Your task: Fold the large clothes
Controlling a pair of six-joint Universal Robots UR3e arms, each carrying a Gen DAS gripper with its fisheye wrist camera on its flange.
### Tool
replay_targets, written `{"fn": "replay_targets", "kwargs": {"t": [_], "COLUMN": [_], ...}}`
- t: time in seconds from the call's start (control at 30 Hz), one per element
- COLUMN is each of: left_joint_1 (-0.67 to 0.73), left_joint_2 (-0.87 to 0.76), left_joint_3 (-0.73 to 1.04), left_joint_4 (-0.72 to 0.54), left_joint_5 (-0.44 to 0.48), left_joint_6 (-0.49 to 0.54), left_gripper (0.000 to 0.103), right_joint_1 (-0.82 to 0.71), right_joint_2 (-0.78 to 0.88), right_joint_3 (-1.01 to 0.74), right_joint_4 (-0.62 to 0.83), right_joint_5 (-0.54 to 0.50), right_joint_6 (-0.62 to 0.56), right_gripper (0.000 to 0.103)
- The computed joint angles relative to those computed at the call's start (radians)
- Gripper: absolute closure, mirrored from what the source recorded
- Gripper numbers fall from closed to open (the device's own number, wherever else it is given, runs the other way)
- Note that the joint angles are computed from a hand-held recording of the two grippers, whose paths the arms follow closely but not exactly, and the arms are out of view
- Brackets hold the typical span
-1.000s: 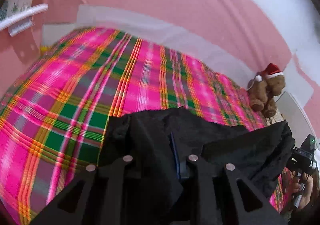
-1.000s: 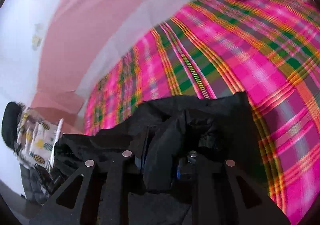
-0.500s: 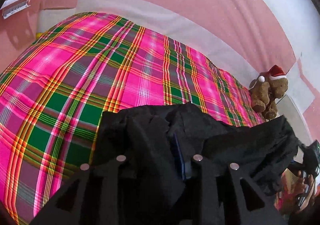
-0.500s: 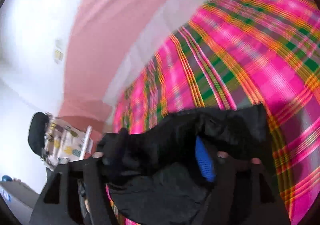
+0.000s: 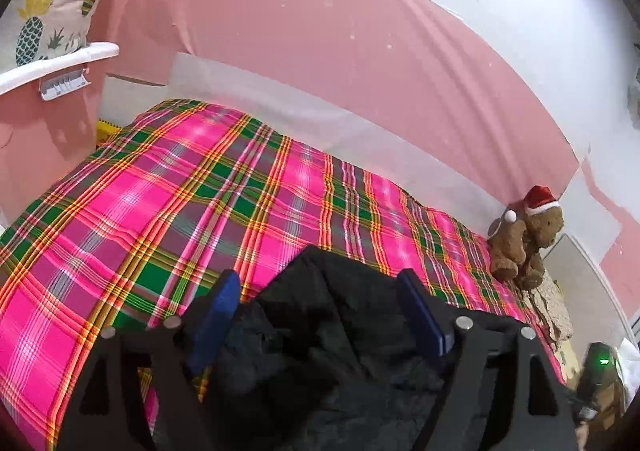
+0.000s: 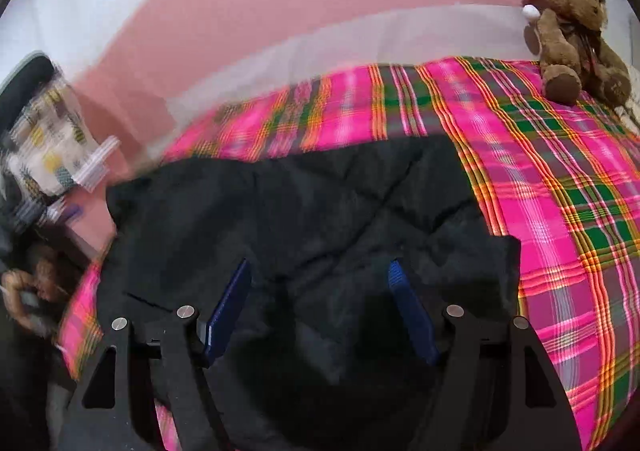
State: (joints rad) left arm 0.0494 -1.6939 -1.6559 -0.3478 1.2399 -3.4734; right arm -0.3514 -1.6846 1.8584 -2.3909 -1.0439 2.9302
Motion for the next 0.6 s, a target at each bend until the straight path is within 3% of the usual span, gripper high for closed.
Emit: {"fn": "replay_targets", "kwargs": {"t": [0.2, 0.3, 0.37, 0.43, 0.6], "left_joint_1": [-0.172, -0.292, -0.35, -0.37, -0.382], "left_joint_2": [-0.1, -0.252, -0.395, -0.524, -0.691], "left_joint_3": [0.064, 0.22, 0.398, 0.558, 0.724], "left_joint_4": [0.01, -0.009, -0.094, -0.189, -0.193], "left_joint_5": [0.02, 0.084, 0.151, 0.21, 0.271], "left_joint_6": [0.116, 0.179, 0.216, 0.205, 0.186], "left_gripper": [0.022, 0.022, 0.022, 0.022, 0.021], "right_joint_1": [0.082, 0.165, 0.202, 0.195, 0.169], "right_joint_2": [0.052, 0.139, 0.224, 0.315, 0.415], "right_joint_3": [-0.005, -0.086, -0.156, -0.217, -0.246], "right_joint_4": [-0.122, -0.158, -0.156, -0.14, -0.193], "right_joint_5": [-0.096, -0.226, -0.306, -0.314, -0.277], "right_joint_6": [0.034, 0.05, 0.044, 0.052, 0.079], "right_gripper": [0.032, 0.032, 0.032, 0.032, 0.03]}}
